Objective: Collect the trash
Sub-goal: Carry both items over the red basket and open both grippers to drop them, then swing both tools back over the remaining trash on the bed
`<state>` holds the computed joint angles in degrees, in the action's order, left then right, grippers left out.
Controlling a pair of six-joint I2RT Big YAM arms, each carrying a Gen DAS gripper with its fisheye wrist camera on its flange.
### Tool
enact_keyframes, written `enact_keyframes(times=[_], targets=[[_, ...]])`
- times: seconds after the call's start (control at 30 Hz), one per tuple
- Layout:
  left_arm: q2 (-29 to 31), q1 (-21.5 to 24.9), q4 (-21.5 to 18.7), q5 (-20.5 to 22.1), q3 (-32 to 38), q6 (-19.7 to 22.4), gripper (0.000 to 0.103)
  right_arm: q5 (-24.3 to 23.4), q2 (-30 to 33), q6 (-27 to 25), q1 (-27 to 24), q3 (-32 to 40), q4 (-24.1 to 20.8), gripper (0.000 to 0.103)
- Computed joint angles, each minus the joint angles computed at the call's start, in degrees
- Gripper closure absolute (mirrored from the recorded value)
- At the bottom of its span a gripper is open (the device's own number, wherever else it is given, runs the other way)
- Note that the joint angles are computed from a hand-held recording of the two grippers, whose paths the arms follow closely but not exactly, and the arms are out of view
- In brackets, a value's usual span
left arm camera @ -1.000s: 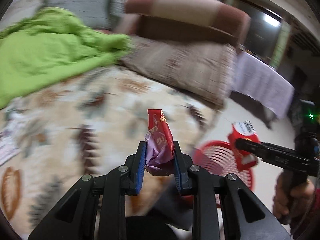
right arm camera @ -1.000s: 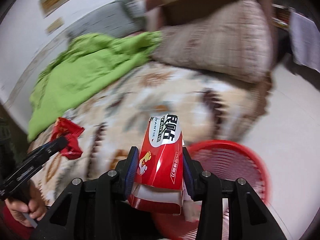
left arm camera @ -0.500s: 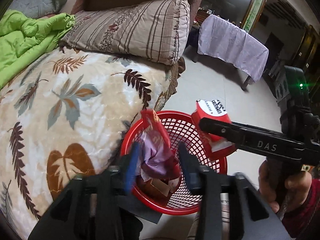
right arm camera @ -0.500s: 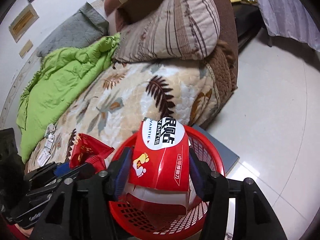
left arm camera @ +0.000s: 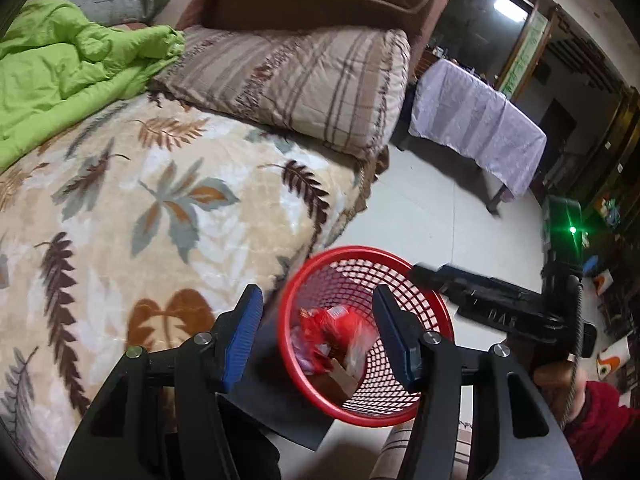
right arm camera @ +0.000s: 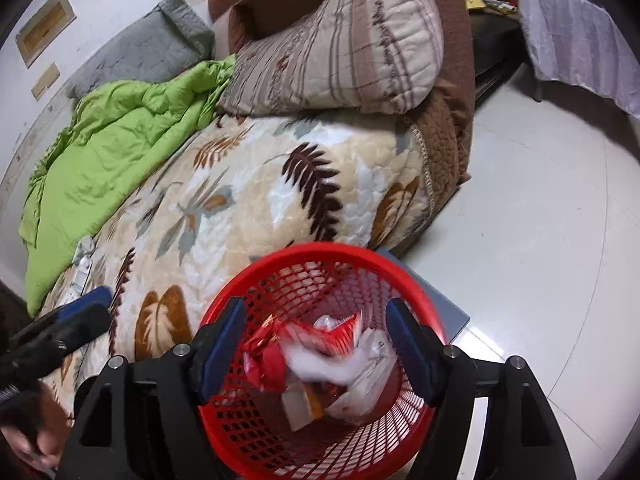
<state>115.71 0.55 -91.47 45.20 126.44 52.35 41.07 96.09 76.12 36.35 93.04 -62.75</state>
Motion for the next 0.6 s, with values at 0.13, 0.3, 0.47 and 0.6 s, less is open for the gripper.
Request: enact_keyframes(times=[0.13,0.3,0.47,0.6], targets=[[1.8,1.4,-0.1,0.7,3.8,-1.6,0.047,10.8,3.9,7.5,-0.7,4.4,-17.3,0.027],[4.6,3.3,-0.2,1.0,9.1,-4.1,0.047,8.3,5.9,4.7,-5.1,1.7,-18.0,0.028],[8.8,5.6,-0.7,0.7,16.7,-7.1,0.047,8.2,5.7,4.9,-4.6,0.1,-11.6,0.028],[14.3,7.5,-4.1,0.7,26.7,-9.9,0.047,6.2,6.3,3.3,-4.3,-0.2,-4.8,0.028]])
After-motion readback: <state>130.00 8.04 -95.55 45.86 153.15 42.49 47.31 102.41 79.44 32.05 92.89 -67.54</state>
